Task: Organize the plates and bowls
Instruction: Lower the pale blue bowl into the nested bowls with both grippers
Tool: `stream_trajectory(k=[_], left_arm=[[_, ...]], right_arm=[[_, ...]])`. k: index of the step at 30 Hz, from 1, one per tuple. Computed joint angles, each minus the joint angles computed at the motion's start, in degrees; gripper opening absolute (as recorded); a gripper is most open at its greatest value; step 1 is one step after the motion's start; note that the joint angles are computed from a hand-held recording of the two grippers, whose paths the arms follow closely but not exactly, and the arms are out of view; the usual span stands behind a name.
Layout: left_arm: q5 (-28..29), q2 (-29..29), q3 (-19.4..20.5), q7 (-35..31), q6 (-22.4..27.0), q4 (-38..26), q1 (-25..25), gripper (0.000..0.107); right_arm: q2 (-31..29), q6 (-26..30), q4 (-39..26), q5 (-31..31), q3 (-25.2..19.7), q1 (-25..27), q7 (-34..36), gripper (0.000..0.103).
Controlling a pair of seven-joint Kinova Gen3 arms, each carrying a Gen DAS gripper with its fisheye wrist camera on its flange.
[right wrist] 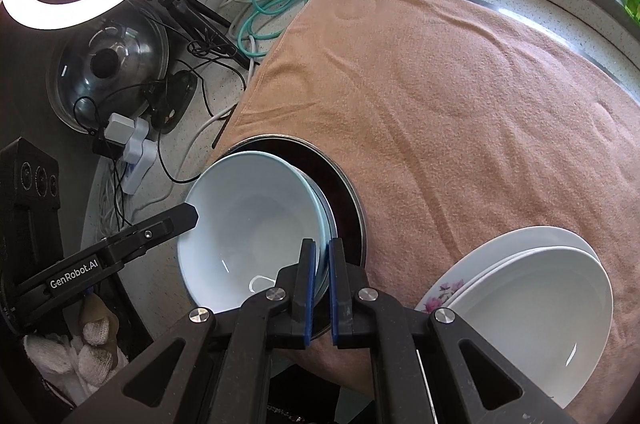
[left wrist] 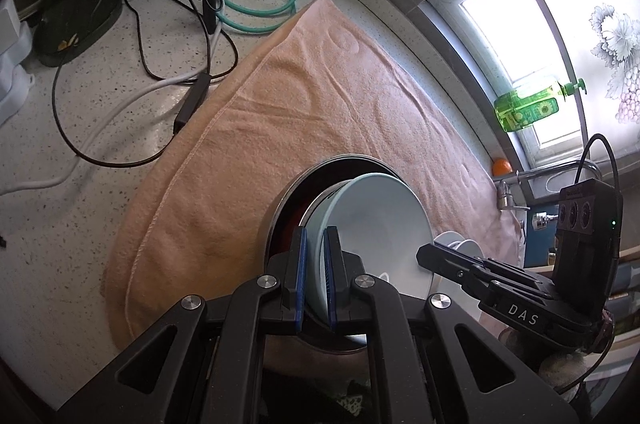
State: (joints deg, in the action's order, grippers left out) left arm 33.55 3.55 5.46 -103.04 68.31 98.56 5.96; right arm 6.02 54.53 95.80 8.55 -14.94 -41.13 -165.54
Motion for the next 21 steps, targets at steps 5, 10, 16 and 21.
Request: stream_trajectory(k=[5, 10, 16, 21], left_arm=[[-0.02, 0.15, 0.02, -0.32, -0.30, 0.13, 0.04, 0.007], [-0.23, 0.15, 0.12, -0.64, -0.36, -0.01, 0.18, 0.007], [-0.92, -0.22, 0.20, -1.18, -0.75, -0.17, 0.38, 0.007], [-1.15, -1.20, -0.21, -2.38, -0.85, -0.34, 0.17, 0.009]], right_arm=[[-0.02, 0.25, -0.15, 0.59, -0.07, -0.24, -0.39, 0.006], [-0.10, 0.09, 0.00, 0.54, -0.10, -0.21, -0.11, 0.007], [-0.16, 0.23, -0.15, 1.46, -0.41, -0.77, -0.13, 0.009], [-1.37, 0.17, 0.59, 3.34, -0.63, -1.44, -2.13, 0.009]])
